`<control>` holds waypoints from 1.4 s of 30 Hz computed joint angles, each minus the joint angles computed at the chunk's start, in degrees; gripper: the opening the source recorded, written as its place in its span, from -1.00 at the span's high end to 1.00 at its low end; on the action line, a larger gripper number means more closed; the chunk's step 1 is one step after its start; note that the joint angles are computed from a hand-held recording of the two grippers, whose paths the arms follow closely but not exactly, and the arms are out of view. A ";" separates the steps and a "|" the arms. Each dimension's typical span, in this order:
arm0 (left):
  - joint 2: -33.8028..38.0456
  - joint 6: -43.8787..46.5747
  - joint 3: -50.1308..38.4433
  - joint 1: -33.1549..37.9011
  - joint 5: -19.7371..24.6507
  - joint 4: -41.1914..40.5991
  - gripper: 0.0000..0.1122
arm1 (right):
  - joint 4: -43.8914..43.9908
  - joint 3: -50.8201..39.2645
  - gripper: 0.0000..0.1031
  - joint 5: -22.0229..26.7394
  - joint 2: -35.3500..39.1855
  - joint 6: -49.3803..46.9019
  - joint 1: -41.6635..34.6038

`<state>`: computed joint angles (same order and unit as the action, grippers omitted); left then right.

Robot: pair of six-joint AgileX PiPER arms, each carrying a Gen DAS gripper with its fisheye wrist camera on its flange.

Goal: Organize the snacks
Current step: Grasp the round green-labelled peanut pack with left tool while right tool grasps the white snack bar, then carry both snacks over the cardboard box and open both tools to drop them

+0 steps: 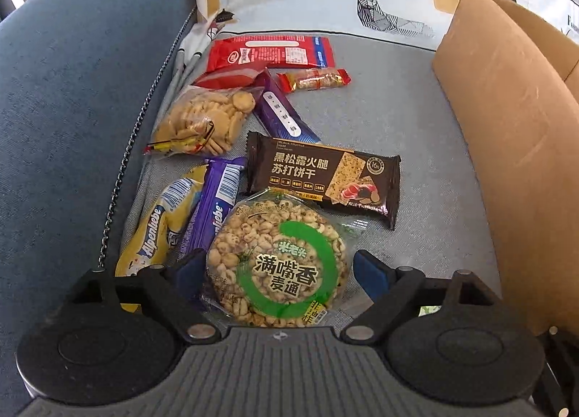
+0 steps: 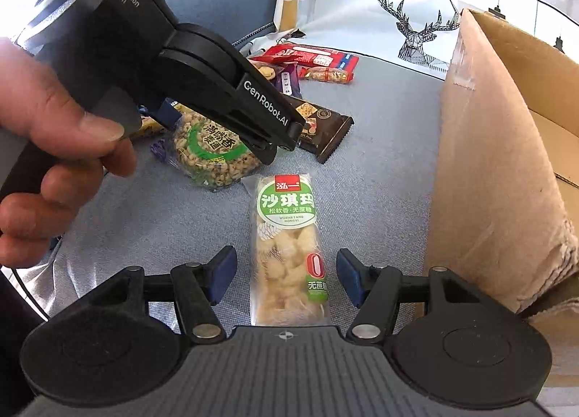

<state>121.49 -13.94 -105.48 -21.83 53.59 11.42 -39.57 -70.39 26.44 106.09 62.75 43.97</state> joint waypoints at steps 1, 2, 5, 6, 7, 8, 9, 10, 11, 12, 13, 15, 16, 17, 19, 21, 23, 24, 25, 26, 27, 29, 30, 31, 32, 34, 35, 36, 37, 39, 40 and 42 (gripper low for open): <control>-0.29 0.18 0.40 0.02 -0.24 0.23 -0.61 | -0.07 -0.28 -0.21 0.21 0.21 0.12 0.11; -0.21 0.15 0.47 -0.06 -0.61 0.44 -0.61 | -0.36 -0.50 -0.14 0.56 0.43 0.26 0.28; -0.49 -0.13 1.00 -0.13 -1.38 0.20 -0.55 | 0.16 -0.64 0.19 0.91 0.81 -0.38 0.39; -1.14 -0.36 1.78 -0.11 -1.68 0.13 -0.53 | -0.24 -0.53 0.22 0.89 0.77 0.12 0.47; -1.51 -0.40 2.16 -0.04 -1.88 -0.07 -0.51 | -1.01 -0.40 0.23 0.99 0.70 1.02 0.68; -1.69 -0.24 2.28 0.08 -2.02 -0.29 -0.51 | -1.88 -0.17 0.25 1.08 0.56 1.94 0.84; -2.18 -0.34 2.78 0.07 -2.35 -0.28 -0.51 | -2.81 0.14 0.26 1.16 0.39 3.02 0.99; -2.77 -0.49 3.39 0.12 -3.06 -0.29 -0.50 | -3.22 0.37 0.26 1.22 0.16 3.58 1.00; -3.50 -0.60 4.16 0.28 -3.89 -0.47 -0.50 | -3.80 0.69 0.26 1.19 -0.11 4.42 1.08; -4.23 -0.97 4.83 0.42 -4.67 -0.67 -0.50 | -4.77 1.27 0.26 1.05 -0.53 5.60 1.20; -4.90 -1.45 5.35 0.64 -5.46 -1.03 -0.50 | -6.43 1.69 0.26 1.10 -0.89 7.42 1.46; -6.86 -2.26 7.17 1.37 -7.56 -2.39 -0.50 | -11.90 3.11 0.26 1.03 -2.16 12.92 2.16; -8.09 -2.62 8.37 1.81 -8.85 -3.27 -0.50 | -15.77 4.20 0.27 0.88 -2.99 16.77 2.66; -9.47 -2.91 9.75 2.26 -10.19 -4.18 -0.50 | -19.35 5.27 0.27 0.53 -3.87 20.36 3.04; -12.33 -3.75 12.53 2.93 -12.94 -5.56 -0.50 | -26.06 6.96 0.27 0.75 -5.28 26.62 4.11; -15.99 -4.70 16.34 3.25 -16.62 -5.85 -0.50 | -32.66 8.73 0.27 1.41 -6.78 32.31 5.20; -19.07 -6.59 19.37 3.08 -19.63 -4.43 -0.50 | -38.42 10.92 0.27 0.29 -8.79 37.65 5.46; -20.33 -8.02 20.58 2.92 -20.76 -3.30 -0.50 | -40.54 11.81 0.27 0.50 -9.62 39.29 5.81; -21.38 -9.17 21.61 2.80 -21.79 -2.61 -0.50 | -42.22 12.47 0.27 0.89 -10.25 40.49 6.10; -22.29 -10.51 22.26 2.56 -22.49 -1.77 -0.50 | -43.65 13.17 0.27 1.26 -10.95 41.77 6.38; -23.17 -11.72 22.95 2.38 -23.29 -0.88 -0.50 | -44.58 13.66 0.27 1.37 -11.66 42.76 6.45; -24.57 -14.25 24.05 1.73 -24.78 1.24 -0.50 | -46.50 14.86 0.27 2.21 -13.32 44.98 6.72; -25.22 -15.22 24.60 1.44 -25.49 2.09 -0.50 | -46.95 15.29 0.27 2.50 -14.27 45.42 6.67; -25.43 -15.83 24.58 1.13 -25.80 2.73 -0.50 | -47.04 15.62 0.27 2.99 -15.18 45.51 6.77; -25.58 -16.27 24.47 0.82 -25.85 3.13 -0.50 | -47.01 15.92 0.27 3.41 -16.26 45.29 6.58; -25.71 -15.50 23.92 0.46 -25.67 1.84 -0.50 | -47.16 16.34 0.27 3.71 -18.32 45.01 5.48; -25.68 -14.98 23.57 0.32 -25.59 1.12 -0.50 | -46.89 16.54 0.27 4.04 -19.58 44.67 4.88; -25.73 -14.65 23.35 0.08 -25.59 0.78 -0.50 | -46.76 16.68 0.27 4.29 -20.73 44.41 4.04; -25.62 -14.78 22.83 -0.40 -25.35 0.92 -0.50 | -45.82 16.77 0.27 4.77 -22.27 43.27 3.25; -25.61 -15.23 22.47 -1.44 -25.35 1.03 -0.50 | -44.30 17.19 0.27 5.46 -25.36 41.05 1.48; -25.39 -15.10 21.88 -1.93 -25.17 0.60 -0.50 | -43.58 17.18 0.27 5.66 -26.64 39.65 0.25; -24.43 -15.61 20.49 -3.30 -24.83 0.54 -0.50 | -42.15 17.15 0.27 5.15 -29.25 36.42 -3.25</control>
<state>97.06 -29.54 -84.99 -25.13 28.76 11.97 -81.72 -53.24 31.59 76.84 99.17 40.72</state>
